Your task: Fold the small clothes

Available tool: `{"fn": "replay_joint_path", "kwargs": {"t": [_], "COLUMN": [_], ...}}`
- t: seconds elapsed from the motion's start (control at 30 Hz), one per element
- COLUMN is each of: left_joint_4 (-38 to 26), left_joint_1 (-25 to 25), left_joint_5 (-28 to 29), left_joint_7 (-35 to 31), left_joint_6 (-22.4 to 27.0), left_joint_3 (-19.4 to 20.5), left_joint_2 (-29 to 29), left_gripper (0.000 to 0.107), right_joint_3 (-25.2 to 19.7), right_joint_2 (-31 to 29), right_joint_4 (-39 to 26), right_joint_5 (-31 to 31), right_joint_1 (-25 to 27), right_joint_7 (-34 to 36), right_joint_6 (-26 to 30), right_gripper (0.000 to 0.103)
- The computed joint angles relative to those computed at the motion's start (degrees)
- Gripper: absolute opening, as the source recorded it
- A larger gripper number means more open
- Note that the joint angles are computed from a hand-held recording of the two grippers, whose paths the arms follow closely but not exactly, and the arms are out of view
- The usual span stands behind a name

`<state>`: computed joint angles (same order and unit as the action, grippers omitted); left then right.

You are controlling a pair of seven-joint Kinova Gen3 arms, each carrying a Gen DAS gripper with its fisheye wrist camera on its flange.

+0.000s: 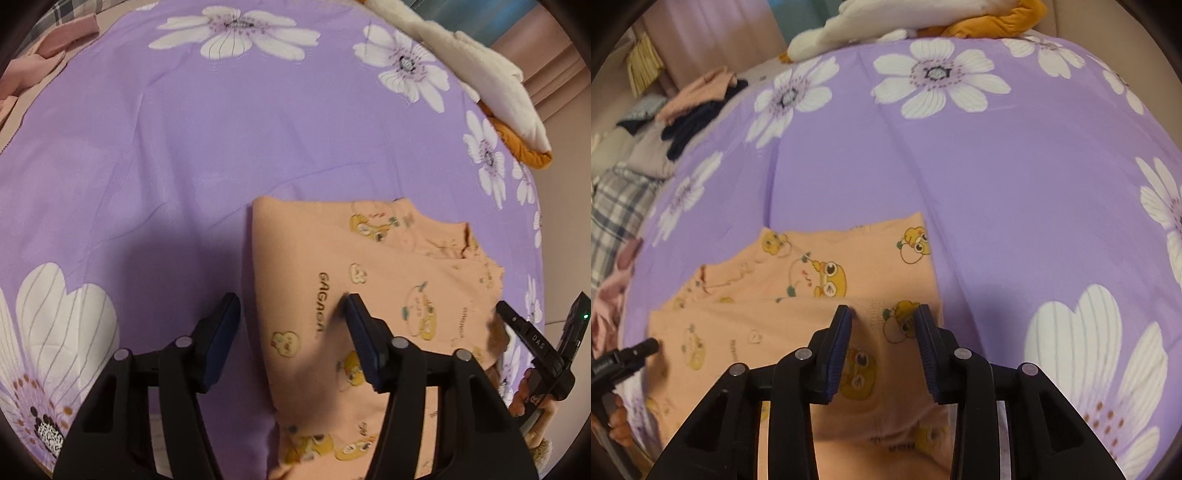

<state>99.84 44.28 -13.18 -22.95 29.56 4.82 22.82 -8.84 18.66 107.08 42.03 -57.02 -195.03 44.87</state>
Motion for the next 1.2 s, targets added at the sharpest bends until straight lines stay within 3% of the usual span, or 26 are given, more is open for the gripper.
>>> {"fn": "replay_joint_path", "kwargs": {"t": [0.07, 0.27, 0.37, 0.47, 0.9, 1.2], "left_joint_4": [0.2, 0.1, 0.3, 0.3, -2.5, -3.6], "left_joint_1": [1.3, 1.2, 0.4, 0.1, 2.4, 3.5], "left_joint_5": [-1.5, -2.3, -1.4, -0.8, -2.9, -4.5], "left_joint_7": [0.9, 1.0, 0.5, -0.2, 0.5, 0.2], "left_joint_6": [-0.3, -0.1, -0.7, -0.9, 2.1, 5.0], "left_joint_3": [-0.9, -0.6, -0.2, 0.1, -1.1, -0.7], "left_joint_2": [0.1, 0.4, 0.4, 0.4, 2.1, 2.4], "left_gripper": [0.058, 0.06, 0.061, 0.063, 0.072, 0.072], "right_joint_3": [0.0, -0.6, -1.2, -1.5, 0.3, 0.0], "right_joint_2": [-0.8, -3.1, -1.7, -0.4, 0.8, 1.8], "right_joint_4": [1.0, 2.5, 1.1, 1.6, 1.9, 0.1], "right_joint_5": [1.2, 7.2, 4.7, 2.4, 3.9, 3.4], "right_joint_1": [-0.1, -1.5, 0.0, 2.0, -0.9, -1.5], "right_joint_7": [-1.1, -7.4, -4.7, -2.6, -3.4, -1.7], "right_joint_6": [-1.0, 0.6, 1.9, -1.2, -0.2, 2.6], "right_gripper": [0.01, 0.009, 0.009, 0.009, 0.009, 0.009]}}
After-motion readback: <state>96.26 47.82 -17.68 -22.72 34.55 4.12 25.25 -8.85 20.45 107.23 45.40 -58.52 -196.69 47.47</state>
